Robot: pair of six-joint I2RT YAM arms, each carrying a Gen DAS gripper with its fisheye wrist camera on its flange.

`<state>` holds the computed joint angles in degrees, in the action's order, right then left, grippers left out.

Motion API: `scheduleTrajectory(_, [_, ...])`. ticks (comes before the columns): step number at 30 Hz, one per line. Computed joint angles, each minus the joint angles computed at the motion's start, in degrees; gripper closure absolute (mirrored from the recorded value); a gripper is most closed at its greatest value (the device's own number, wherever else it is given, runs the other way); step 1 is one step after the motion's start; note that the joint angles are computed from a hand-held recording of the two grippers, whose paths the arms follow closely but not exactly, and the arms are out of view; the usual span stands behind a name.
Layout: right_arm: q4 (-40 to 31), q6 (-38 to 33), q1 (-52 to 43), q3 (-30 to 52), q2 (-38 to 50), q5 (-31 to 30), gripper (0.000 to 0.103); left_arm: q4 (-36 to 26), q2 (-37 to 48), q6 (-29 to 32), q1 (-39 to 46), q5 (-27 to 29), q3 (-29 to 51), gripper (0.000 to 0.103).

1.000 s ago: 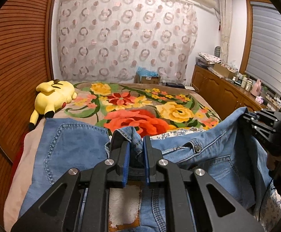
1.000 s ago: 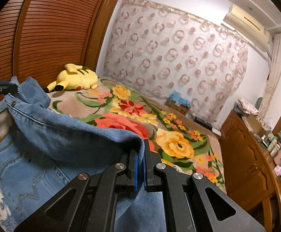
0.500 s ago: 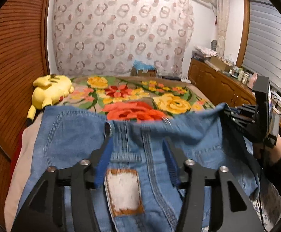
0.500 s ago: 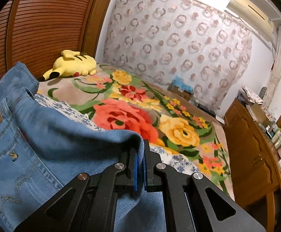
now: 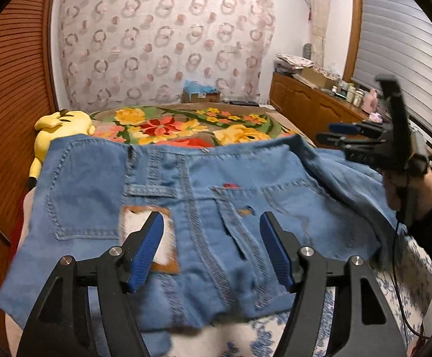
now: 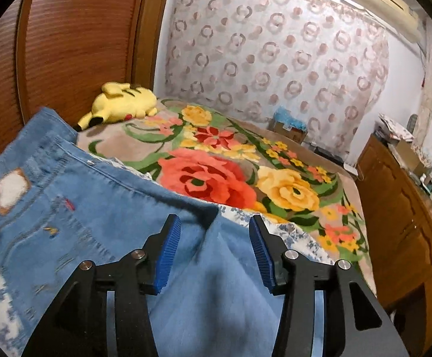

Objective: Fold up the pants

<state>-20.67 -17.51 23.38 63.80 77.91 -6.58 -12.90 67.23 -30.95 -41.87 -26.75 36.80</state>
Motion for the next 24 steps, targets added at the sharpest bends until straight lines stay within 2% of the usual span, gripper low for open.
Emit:
scheduleTrajectory(3, [-4.30, 0.29, -2.84, -3.58, -6.90, -4.19, 0.053, 1.12, 1.62, -1.43, -2.37, -0.53, -0.34, 0.035])
scheduleTrajectory(7, [-10.07, -1.21, -7.03, -8.74, -15.59, -8.34, 0.053, 2.30, 4.11, -2.96, -6.71, -5.23, -0.50, 0.035])
scheduleTrajectory(13, [-19.93, -5.49, -11.67, -10.14, -22.40, -13.73, 0.053, 2.22, 7.46, -3.41, -7.75, -3.03, 1.24, 0.035])
scheduleTrajectory(16, [-23.27, -7.05, -12.34, -9.75, -23.11, -14.97, 0.053, 2.59, 9.28, -3.44, -8.24, -2.66, 1.99, 0.035])
scheduleTrajectory(24, [-26.38, -9.25, -13.56, -7.13, -19.25, -14.59, 0.053, 3.27, 12.51, -2.11, -10.07, -3.91, 2.87, 0.035])
